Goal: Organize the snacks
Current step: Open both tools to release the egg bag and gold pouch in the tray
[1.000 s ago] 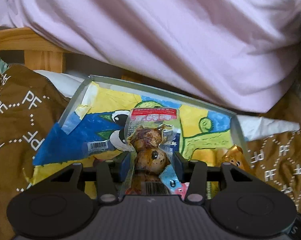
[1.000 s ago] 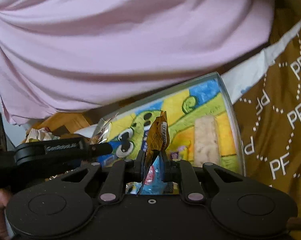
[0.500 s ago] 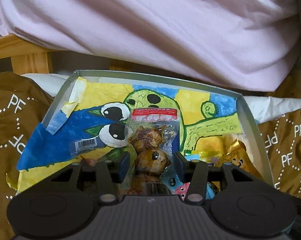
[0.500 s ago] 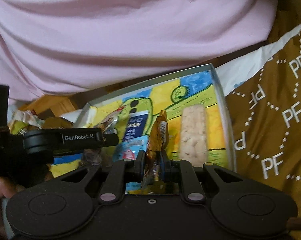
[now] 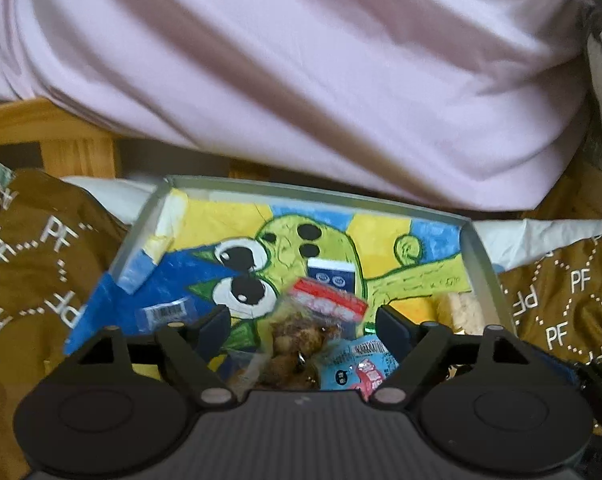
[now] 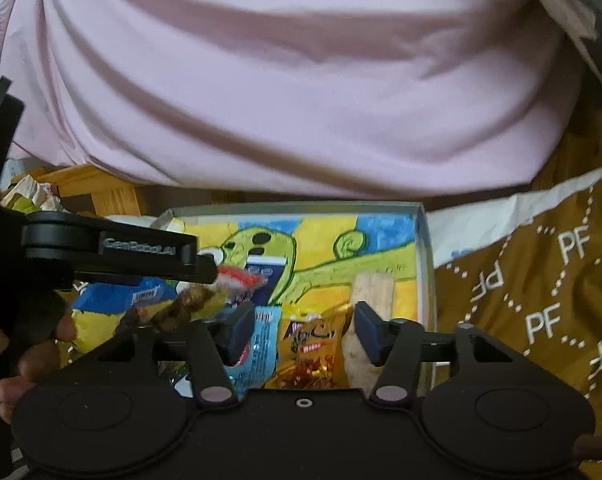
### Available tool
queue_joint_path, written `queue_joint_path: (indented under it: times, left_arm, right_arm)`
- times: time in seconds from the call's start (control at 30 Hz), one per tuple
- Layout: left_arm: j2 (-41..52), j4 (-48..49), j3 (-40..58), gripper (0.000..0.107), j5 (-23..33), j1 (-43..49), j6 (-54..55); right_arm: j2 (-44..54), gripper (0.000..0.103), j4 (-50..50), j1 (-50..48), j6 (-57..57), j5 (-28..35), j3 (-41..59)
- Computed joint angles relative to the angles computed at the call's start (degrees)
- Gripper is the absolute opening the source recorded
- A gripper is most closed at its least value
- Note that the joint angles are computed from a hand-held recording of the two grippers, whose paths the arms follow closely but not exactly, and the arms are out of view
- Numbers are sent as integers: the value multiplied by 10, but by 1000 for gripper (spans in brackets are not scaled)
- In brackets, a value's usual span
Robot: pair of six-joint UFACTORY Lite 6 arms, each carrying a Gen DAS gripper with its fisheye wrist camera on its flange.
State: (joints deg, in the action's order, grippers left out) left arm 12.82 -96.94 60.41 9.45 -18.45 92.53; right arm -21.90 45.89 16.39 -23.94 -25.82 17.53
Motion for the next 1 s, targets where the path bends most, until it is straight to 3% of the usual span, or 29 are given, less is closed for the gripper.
queue_joint_path:
  times: [0.2,0.3,0.37,0.5,0.63,0.8,1.0]
  left_arm:
    - [-109,-181,-81,101,0,23,177]
    - [-172,-171,-123,102,11,44,182]
    - [-218,-115,-149,102,14,61,135]
    - [-311,83,-197,103,38,105,-41]
    - [-417,216,-251,103,89,167,-145]
    - [-543,315,-302,103,211,298,-199]
    - [-633,335,-329,103,454,554,-122]
  right_arm:
    - [-103,82,166,49,-152,-12,-18]
    - [-171,90,277,93,-259,-32,-29]
    - [-219,95,359,140,-332,-68,-34]
    - [-279,102,465,260,-413,-174,-29]
    - [-307,102,531,436,-423,-341,-17]
    - [-275,102,596,668,-367,-557,7]
    - [-191,102,679,885,-263,-722,54]
